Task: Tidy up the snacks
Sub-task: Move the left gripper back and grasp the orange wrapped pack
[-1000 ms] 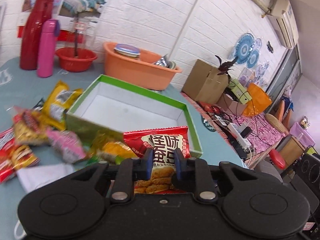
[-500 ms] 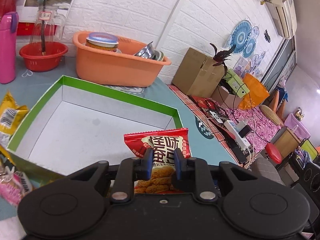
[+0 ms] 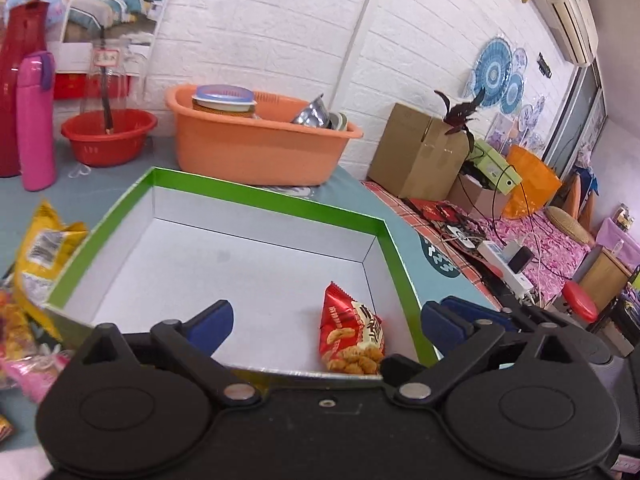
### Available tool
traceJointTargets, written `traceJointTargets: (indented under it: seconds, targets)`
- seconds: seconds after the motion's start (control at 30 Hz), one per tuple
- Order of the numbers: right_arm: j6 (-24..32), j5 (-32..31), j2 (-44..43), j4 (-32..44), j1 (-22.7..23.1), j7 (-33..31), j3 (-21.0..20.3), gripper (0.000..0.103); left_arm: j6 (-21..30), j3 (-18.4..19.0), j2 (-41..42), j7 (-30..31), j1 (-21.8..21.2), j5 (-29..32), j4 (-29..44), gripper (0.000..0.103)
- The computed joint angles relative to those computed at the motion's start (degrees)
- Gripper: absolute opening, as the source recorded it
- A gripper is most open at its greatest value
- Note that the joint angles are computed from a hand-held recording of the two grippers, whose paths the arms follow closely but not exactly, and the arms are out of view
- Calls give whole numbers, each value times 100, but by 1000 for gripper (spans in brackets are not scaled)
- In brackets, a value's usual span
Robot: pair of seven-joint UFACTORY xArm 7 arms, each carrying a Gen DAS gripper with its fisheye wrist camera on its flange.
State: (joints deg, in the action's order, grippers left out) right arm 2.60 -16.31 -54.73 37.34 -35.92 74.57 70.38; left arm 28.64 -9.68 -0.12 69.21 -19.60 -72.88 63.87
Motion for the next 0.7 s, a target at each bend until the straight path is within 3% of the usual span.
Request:
traceJointTargets:
  seconds: [0.2, 0.37, 0.5, 0.7]
  targets:
    - [695, -9, -404, -177, 1009, -29, -560, 103, 326, 421, -1267, 102, 117, -227, -1022, 103]
    - [1176, 35, -656, -384, 1765, 339, -828, 103, 417, 876, -2299, -349, 206, 228, -1986, 103]
    - [1517, 40, -548, -408, 2073, 722, -771, 103, 373, 1175, -2966, -720, 310, 710, -2652, 103]
    - [1538, 30, -41, -422, 2275, 1368, -535, 103, 263, 1567, -3645, -1456, 444, 1356, -3435, 103]
